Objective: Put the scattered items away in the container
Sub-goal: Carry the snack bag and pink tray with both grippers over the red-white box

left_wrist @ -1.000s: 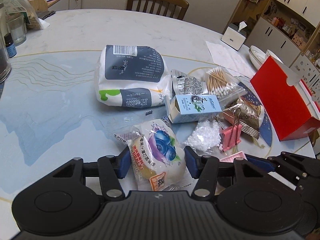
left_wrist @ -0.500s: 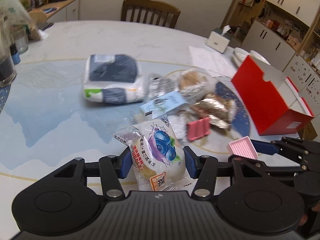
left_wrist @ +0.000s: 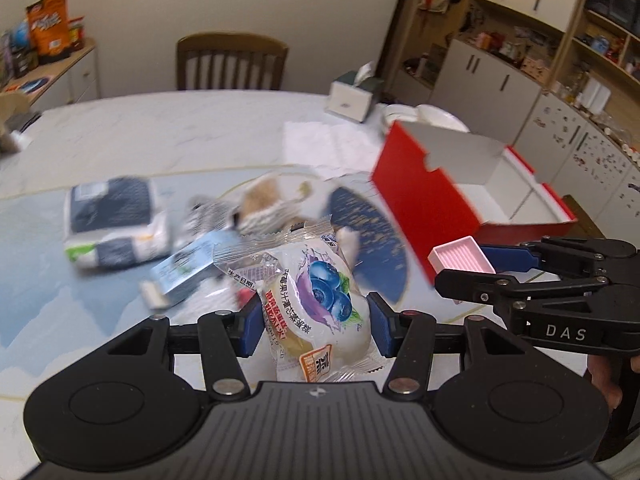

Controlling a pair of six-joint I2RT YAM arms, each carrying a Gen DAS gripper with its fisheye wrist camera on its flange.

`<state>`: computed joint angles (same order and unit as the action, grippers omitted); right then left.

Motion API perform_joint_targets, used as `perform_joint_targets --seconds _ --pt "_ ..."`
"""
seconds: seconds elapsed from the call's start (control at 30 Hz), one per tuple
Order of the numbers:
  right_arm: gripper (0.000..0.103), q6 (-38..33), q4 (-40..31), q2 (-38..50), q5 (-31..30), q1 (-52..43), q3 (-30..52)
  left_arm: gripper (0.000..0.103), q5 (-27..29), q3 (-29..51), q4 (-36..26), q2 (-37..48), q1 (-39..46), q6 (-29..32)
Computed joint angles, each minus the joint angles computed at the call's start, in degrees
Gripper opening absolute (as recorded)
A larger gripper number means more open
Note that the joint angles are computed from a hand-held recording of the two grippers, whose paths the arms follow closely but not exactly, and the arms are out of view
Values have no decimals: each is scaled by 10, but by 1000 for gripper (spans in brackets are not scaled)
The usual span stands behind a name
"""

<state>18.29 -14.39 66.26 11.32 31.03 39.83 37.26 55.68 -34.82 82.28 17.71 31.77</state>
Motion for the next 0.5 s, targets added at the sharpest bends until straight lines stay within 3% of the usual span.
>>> perform_joint_targets --seconds 0.5 --pt "46 -97 -74 -139 -108 -223 -27 52 -58 -9 57 -51 -195 -108"
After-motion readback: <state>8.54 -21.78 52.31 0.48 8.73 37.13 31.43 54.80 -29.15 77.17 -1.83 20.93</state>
